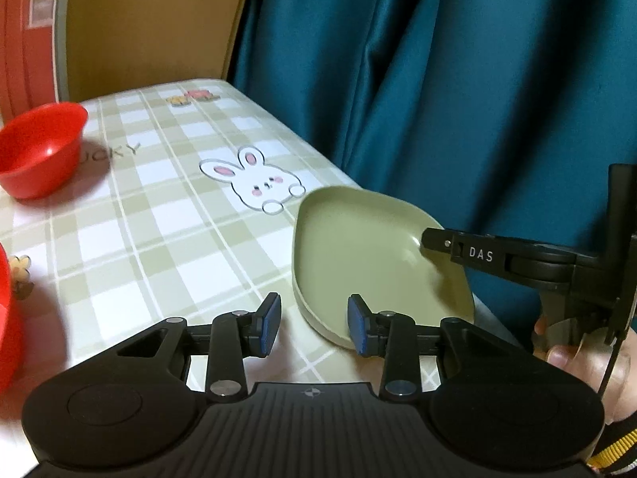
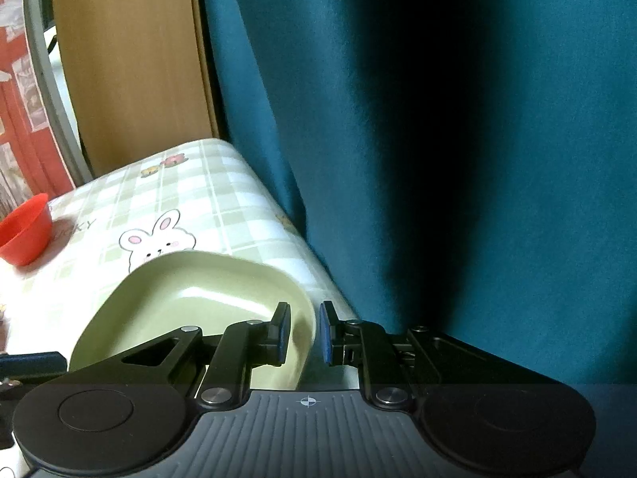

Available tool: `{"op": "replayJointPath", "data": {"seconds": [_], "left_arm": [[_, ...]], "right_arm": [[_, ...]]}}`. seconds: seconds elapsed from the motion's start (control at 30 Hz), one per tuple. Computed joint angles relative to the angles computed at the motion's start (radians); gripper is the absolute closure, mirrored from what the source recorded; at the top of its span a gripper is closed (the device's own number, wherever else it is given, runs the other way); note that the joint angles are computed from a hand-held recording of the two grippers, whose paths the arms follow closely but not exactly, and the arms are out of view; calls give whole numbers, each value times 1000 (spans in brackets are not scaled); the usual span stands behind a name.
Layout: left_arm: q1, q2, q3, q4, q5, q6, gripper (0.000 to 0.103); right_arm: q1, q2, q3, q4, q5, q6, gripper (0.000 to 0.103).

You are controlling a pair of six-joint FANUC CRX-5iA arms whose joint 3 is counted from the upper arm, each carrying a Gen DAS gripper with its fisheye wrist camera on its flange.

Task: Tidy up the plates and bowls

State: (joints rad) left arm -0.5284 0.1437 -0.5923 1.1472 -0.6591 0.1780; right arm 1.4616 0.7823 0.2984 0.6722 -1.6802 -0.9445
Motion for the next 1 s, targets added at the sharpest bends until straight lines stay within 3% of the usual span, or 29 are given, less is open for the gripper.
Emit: {"op": "replayJointPath", "data": {"seconds": [0.17,0.63,0.83,1.0], "left_arm": [[11,10,7,-12,-17,14,79],[122,-116,-37,-42,-11,7,80],[233,-177,-32,-33,-59,-7,80],[330,-197,10,-51,-96,20,80]], "right_arm": [[4,0,2,9,11,-22,94],[-9,48,112,163,52,19,94],[-45,107,243,270,80,144,94],[-82,214,460,355,106,279,94]]}}
